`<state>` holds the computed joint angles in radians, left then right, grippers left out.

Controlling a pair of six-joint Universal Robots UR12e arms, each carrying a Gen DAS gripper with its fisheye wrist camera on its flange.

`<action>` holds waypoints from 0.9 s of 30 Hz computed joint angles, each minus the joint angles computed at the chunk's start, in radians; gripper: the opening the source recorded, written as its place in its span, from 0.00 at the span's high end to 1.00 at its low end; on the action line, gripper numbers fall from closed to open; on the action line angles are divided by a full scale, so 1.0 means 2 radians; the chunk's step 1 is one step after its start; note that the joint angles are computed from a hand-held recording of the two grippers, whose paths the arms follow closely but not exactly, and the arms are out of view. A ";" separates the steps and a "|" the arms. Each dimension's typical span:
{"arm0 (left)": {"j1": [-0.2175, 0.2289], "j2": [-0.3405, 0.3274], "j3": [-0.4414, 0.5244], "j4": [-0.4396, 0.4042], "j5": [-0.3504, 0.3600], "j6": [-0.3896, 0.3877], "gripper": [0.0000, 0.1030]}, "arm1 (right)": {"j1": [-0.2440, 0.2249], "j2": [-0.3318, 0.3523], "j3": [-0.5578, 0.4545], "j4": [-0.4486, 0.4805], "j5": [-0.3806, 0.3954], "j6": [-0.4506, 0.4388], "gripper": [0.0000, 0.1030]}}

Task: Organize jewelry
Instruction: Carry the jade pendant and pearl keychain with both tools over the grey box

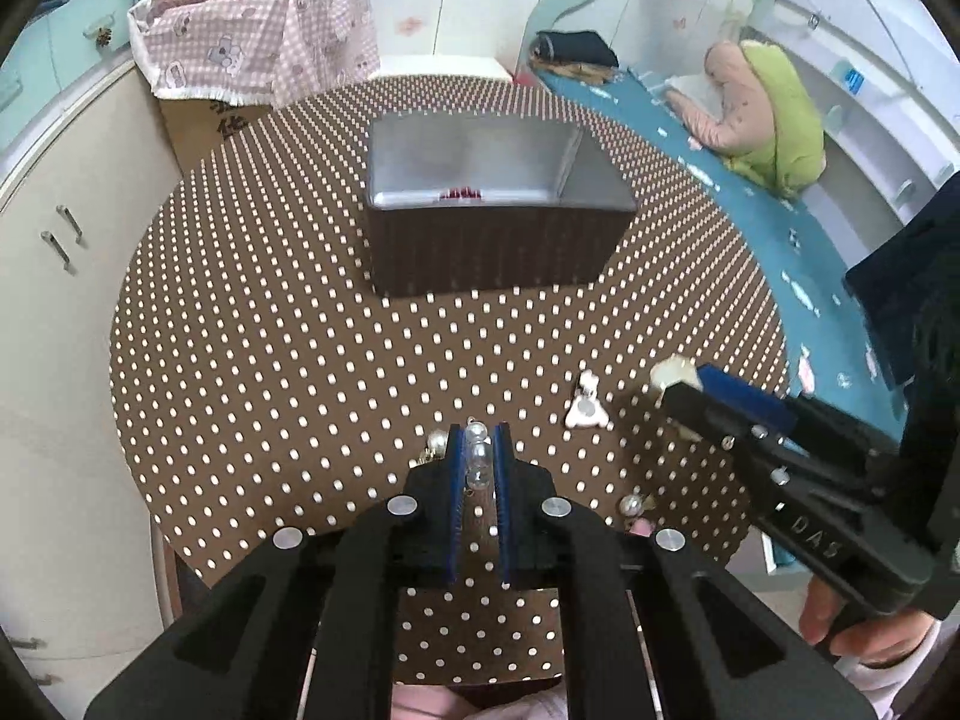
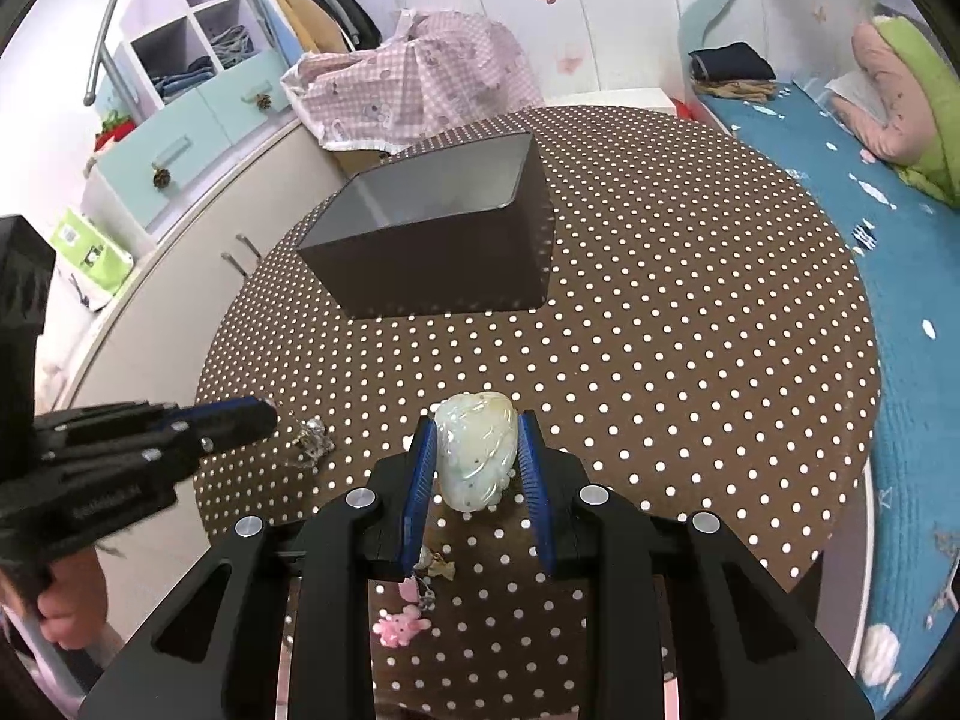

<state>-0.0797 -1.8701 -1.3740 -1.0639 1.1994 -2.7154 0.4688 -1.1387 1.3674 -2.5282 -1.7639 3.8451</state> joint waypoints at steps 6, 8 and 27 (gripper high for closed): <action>0.006 0.000 0.013 0.006 -0.013 -0.013 0.92 | 0.000 0.002 -0.009 0.002 -0.007 -0.004 0.73; 0.004 -0.001 0.018 0.007 -0.018 -0.016 0.92 | 0.000 0.004 -0.014 0.005 -0.009 -0.005 0.73; 0.006 -0.026 0.067 0.032 -0.060 -0.035 0.92 | -0.010 0.027 -0.079 0.025 -0.025 -0.041 0.73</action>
